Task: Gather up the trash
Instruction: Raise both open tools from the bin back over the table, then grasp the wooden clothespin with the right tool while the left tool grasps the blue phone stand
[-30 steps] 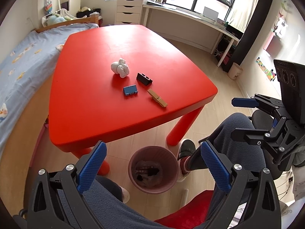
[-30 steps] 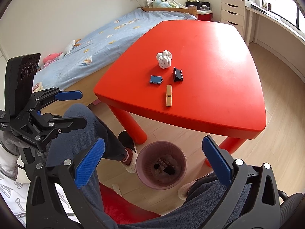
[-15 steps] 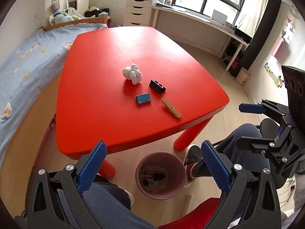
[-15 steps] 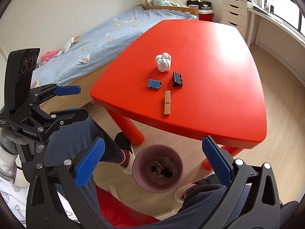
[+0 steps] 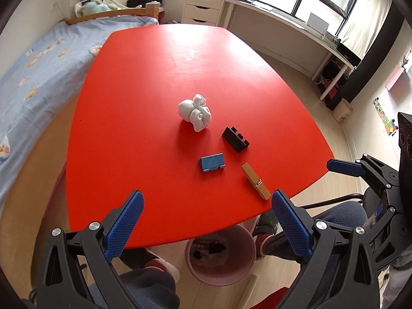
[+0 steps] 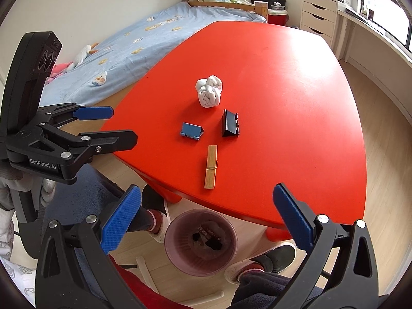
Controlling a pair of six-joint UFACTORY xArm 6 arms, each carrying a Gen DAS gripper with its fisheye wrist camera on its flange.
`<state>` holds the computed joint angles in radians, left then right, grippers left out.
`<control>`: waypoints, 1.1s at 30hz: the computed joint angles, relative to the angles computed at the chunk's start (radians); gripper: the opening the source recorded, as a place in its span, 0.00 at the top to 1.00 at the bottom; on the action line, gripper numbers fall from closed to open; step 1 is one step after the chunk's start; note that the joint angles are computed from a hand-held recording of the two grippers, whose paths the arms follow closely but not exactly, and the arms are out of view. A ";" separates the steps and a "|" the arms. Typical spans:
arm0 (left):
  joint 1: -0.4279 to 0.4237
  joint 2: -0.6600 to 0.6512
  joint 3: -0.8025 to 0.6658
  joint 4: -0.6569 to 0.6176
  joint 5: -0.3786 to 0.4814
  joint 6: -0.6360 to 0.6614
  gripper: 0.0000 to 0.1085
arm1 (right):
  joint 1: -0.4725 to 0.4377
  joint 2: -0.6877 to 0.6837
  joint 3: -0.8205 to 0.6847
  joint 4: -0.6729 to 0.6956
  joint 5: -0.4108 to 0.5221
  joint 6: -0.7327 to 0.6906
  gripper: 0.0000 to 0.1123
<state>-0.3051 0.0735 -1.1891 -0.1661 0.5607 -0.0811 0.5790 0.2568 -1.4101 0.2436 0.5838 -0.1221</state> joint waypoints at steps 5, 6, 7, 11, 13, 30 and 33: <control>0.010 0.112 -0.106 0.021 0.043 -0.055 0.12 | -0.003 0.093 -0.092 -0.024 0.027 0.028 0.11; 0.011 0.133 -0.125 0.036 0.053 -0.078 0.12 | -0.003 0.109 -0.107 -0.029 0.032 0.036 0.11; 0.010 0.151 -0.142 0.049 0.059 -0.094 0.12 | -0.003 0.124 -0.122 -0.033 0.037 0.042 0.11; 0.009 0.198 -0.176 0.070 0.068 -0.143 0.12 | -0.004 0.172 -0.167 -0.046 0.053 0.061 0.11; 0.002 0.219 -0.196 0.079 0.070 -0.160 0.12 | -0.004 0.185 -0.178 -0.042 0.054 0.062 0.12; -0.027 0.278 -0.259 0.191 0.085 -0.284 0.40 | 0.005 0.231 -0.211 -0.027 0.059 0.059 0.57; -0.029 0.268 -0.249 0.196 0.084 -0.282 0.53 | 0.005 0.231 -0.206 -0.040 0.050 0.065 0.63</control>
